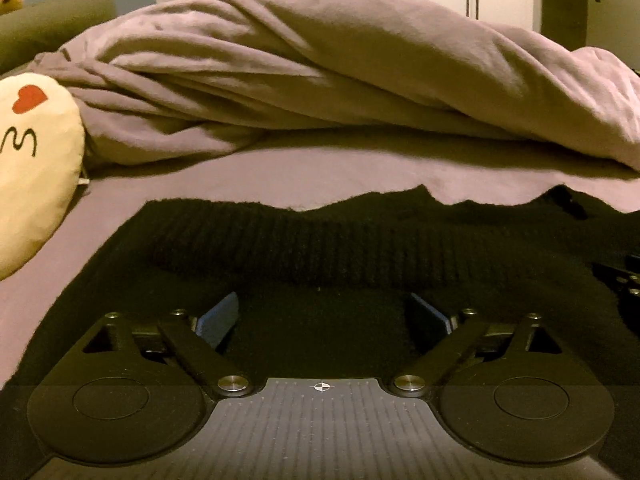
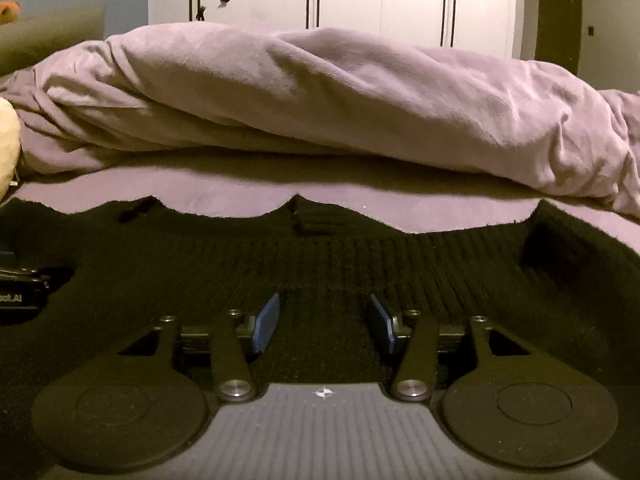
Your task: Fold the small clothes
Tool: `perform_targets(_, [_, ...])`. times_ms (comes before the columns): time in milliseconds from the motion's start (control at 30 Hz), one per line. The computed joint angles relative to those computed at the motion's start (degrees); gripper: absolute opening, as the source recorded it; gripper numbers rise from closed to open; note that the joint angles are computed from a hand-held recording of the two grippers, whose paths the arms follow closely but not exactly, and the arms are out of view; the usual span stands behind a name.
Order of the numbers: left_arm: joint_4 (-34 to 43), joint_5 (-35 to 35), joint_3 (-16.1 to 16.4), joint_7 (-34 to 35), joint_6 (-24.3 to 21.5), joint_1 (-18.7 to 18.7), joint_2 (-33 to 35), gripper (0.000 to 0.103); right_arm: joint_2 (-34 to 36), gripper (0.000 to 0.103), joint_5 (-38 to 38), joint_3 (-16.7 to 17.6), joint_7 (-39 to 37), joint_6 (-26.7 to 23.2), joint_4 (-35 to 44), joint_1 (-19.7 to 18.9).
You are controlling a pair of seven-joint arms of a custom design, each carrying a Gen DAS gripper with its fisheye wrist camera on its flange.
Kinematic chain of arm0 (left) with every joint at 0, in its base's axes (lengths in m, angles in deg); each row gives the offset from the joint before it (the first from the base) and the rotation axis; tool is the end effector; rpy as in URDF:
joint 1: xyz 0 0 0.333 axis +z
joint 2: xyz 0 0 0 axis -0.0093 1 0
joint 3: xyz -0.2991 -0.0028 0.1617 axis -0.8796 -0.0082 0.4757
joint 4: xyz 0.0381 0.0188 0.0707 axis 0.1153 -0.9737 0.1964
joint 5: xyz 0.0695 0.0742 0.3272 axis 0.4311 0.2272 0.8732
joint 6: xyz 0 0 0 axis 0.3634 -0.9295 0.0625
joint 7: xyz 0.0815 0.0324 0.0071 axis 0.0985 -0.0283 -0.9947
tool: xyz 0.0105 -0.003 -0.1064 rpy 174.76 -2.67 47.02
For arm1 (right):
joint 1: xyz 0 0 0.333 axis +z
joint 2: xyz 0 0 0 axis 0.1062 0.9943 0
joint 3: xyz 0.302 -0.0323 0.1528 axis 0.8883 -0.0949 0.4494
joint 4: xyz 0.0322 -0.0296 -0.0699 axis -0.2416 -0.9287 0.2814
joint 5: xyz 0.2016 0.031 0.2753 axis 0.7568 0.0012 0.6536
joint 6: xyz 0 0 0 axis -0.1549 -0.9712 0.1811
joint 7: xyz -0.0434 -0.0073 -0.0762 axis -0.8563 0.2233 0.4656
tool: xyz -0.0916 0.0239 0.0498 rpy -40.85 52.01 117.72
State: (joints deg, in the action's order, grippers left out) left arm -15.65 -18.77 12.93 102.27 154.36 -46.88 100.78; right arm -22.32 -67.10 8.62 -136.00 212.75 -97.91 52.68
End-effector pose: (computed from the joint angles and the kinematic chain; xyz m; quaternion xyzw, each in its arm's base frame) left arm 0.6148 -0.2978 0.3513 -0.5368 0.7297 -0.3138 0.2845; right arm 0.5568 0.4623 0.3485 -0.5748 0.6984 -0.3289 0.2716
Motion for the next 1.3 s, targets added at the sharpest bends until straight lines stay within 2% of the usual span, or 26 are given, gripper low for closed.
perform_targets(167, [0.4,-1.0,1.2,0.3,0.5,-1.1,0.8,0.098,0.0,0.051,-1.8,-1.0,2.1,-0.4,-0.5,1.1])
perform_targets(467, [0.0,-4.6,-0.2,2.6,3.6,-0.3,1.6,0.101,0.4,0.056,-4.5,-0.9,4.7,-0.4,-0.6,0.8])
perform_targets(533, [-0.2,-5.8,0.4,3.5,3.5,-1.1,1.5,0.101,0.2,0.056,-4.7,-0.8,4.6,-0.7,-0.6,0.9])
perform_targets(633, [-3.3,-7.0,0.6,4.5,2.3,-2.1,-1.8,0.1,0.3,0.062,-2.0,0.6,-0.1,-5.7,1.5,1.3])
perform_targets(667, [-5.1,-6.8,0.0,4.9,2.5,-2.0,-3.5,0.1,0.3,0.067,-0.3,1.2,-2.5,-8.7,2.6,1.8])
perform_targets(700, [-7.7,-6.2,-1.4,5.7,4.3,-1.4,-5.7,0.1,-0.4,0.067,0.7,0.2,-3.4,-10.0,2.4,3.4])
perform_targets(733, [-9.9,-6.0,-2.7,6.9,6.6,-0.9,-7.3,0.1,-2.4,0.067,-1.8,1.1,-1.1,-9.4,0.1,3.8])
perform_targets(767, [-12.5,-5.6,-4.8,8.0,9.5,0.2,-9.1,0.1,-4.6,0.067,-4.7,1.0,2.6,-5.8,-3.2,4.2])
perform_targets(800, [-14.4,-4.4,-8.6,8.4,11.5,2.8,-10.8,0.1,-6.6,0.067,-8.8,0.7,7.8,-2.0,-6.4,4.9])
perform_targets(833, [-15.4,-3.0,-12.1,8.2,12.0,5.5,-11.8,0.1,-8.2,0.067,-13.4,0.4,13.0,0.8,-9.1,5.6])
perform_targets(867, [-16.0,-1.8,-13.7,7.4,11.7,6.5,-12.2,0.1,-9.2,0.068,-16.3,0.6,16.1,1.7,-11.2,6.1])
perform_targets(933, [-15.5,-6.6,-12.2,10.8,11.5,3.7,-10.7,0.101,-11.1,0.068,-21.0,1.1,19.6,1.3,-15.4,6.4])
perform_targets(967, [-15.1,-7.1,-12.5,11.4,11.7,4.0,-10.1,0.102,-12.9,0.069,-23.2,1.1,23.3,2.2,-18.0,5.9])
perform_targets(1000, [-14.8,-5.8,-14.3,10.8,12.3,6.4,-9.9,0.103,-14.7,0.069,-24.0,1.3,25.4,2.0,-20.4,5.1])
perform_targets(1033, [-14.3,-6.8,-16.0,11.4,11.6,8.3,-9.9,0.103,-16.2,0.068,-23.4,1.6,25.1,-0.9,-22.5,4.8])
perform_targets(1067, [-13.8,-8.6,-15.8,11.4,10.7,8.5,-10.0,0.103,-17.9,0.063,-21.7,2.2,24.7,-3.8,-24.9,4.1])
perform_targets(1100, [-13.6,-10.8,-14.8,11.6,10.3,7.6,-9.8,0.103,-19.6,0.063,-20.9,2.8,26.4,-4.8,-27.5,3.0])
perform_targets(1133, [-13.4,-13.6,-12.8,11.7,9.8,6.1,-9.7,0.103,-22.0,0.06,-23.1,3.5,32.0,-4.7,-31.2,1.4])
perform_targets(1167, [-13.1,-17.2,-8.8,12.6,8.7,2.6,-9.3,0.103,-24.8,0.043,-26.5,2.3,38.1,-2.5,-35.2,1.1])
perform_targets(1200, [-13.1,-20.0,-6.7,14.5,7.9,1.2,-9.0,0.103,-26.5,0.014,-27.3,2.5,40.1,-2.4,-37.4,0.4])
perform_targets(1233, [-14.1,-18.8,-6.6,14.2,8.0,1.7,-9.8,0.102,-27.1,0.0,-24.8,3.7,38.1,-5.4,-38.2,0.0])
perform_targets(1267, [-15.5,-17.4,-7.0,13.6,8.8,2.4,-10.9,0.098,-27.3,0.0,-19.7,5.7,34.0,-9.6,-37.8,-0.6])
perform_targets(1300, [-16.6,-20.0,-6.1,16.1,9.7,1.2,-11.6,0.097,-28.1,0.002,-17.4,5.8,34.0,-11.0,-37.9,0.2])
